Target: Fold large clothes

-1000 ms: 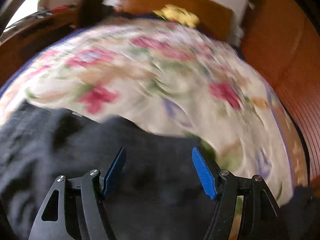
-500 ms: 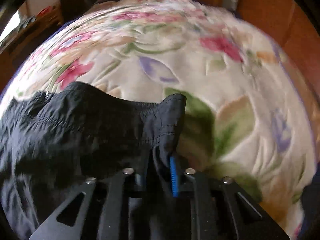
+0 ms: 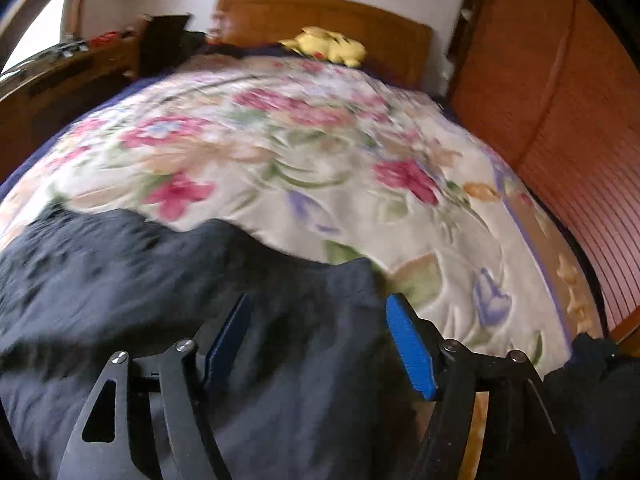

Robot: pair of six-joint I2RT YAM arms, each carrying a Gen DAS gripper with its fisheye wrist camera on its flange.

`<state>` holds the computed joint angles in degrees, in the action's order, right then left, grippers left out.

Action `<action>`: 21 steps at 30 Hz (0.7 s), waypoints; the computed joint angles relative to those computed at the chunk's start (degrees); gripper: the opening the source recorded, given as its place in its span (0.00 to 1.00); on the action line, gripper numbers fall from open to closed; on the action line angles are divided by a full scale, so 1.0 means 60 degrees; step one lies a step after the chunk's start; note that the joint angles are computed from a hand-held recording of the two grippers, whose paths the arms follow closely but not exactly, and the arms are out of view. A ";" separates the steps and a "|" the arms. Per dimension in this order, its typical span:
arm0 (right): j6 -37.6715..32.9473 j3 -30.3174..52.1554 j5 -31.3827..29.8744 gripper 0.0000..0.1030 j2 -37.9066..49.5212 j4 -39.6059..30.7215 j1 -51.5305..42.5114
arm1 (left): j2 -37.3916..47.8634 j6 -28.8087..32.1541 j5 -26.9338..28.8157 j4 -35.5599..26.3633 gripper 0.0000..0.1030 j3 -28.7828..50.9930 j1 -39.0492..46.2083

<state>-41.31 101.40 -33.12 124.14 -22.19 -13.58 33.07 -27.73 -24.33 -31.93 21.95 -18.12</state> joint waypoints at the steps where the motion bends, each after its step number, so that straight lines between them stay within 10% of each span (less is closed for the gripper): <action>1: -0.0252 -0.0520 -0.0316 0.72 -0.0319 0.0044 -0.0146 | -0.0044 -0.0018 -0.0042 -0.0044 0.74 -0.0002 -0.0035; 10: -0.3371 -0.3511 -0.2533 0.72 -0.1872 -0.1138 -0.1273 | -0.0557 0.0005 0.0234 -0.0299 0.74 -0.0163 0.0297; 21: -0.4659 -0.5027 -0.2749 0.72 -0.2294 -0.0744 -0.1485 | -0.1911 -0.0026 0.0047 -0.1574 0.74 -0.0356 0.0403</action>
<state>-69.26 71.24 -49.61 110.38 -26.65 -22.49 21.61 -27.88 -24.05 -41.37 19.81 -15.70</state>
